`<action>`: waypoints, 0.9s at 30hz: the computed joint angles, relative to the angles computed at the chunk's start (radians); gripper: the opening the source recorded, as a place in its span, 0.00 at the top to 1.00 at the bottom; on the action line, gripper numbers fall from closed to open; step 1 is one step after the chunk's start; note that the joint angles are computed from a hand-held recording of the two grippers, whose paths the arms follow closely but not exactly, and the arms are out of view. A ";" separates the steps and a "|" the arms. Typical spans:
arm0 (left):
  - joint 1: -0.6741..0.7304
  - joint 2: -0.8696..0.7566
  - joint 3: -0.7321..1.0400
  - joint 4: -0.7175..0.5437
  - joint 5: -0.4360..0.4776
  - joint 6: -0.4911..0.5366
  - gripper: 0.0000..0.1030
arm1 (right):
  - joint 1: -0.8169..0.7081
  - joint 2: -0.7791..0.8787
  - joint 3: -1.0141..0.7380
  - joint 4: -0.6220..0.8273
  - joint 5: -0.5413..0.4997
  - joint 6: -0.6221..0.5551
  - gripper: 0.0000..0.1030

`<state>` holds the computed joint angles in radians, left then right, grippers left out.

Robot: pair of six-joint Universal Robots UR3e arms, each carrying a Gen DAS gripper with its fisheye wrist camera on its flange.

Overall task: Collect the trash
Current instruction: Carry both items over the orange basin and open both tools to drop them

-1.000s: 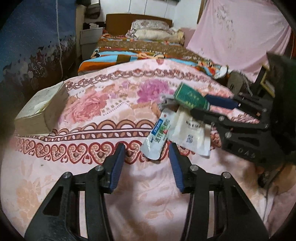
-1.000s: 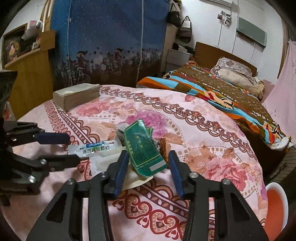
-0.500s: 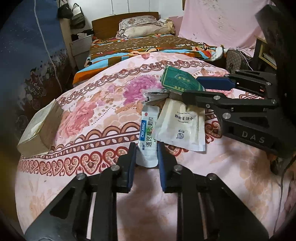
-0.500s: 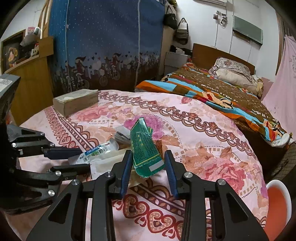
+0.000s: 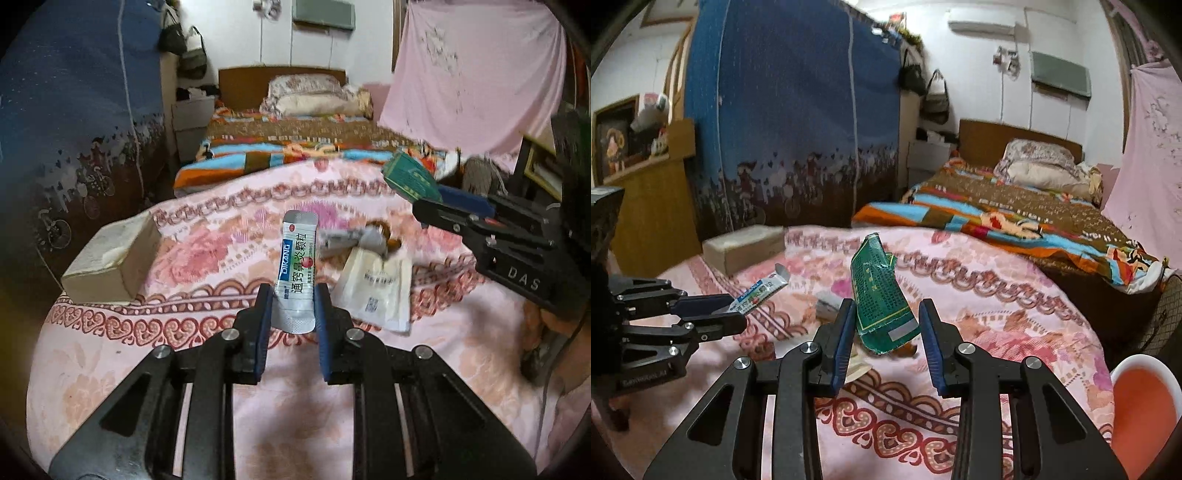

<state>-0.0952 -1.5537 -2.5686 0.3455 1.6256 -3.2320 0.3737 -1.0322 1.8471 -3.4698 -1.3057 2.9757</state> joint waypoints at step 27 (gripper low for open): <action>-0.373 -0.294 0.352 0.323 0.238 -0.039 0.93 | -0.265 -0.047 0.387 -0.813 0.139 0.241 0.68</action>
<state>-0.4684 -1.8475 -2.2170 0.6687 1.8636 -3.2714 0.1084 -1.0795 2.2339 -4.2830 -1.1669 3.2169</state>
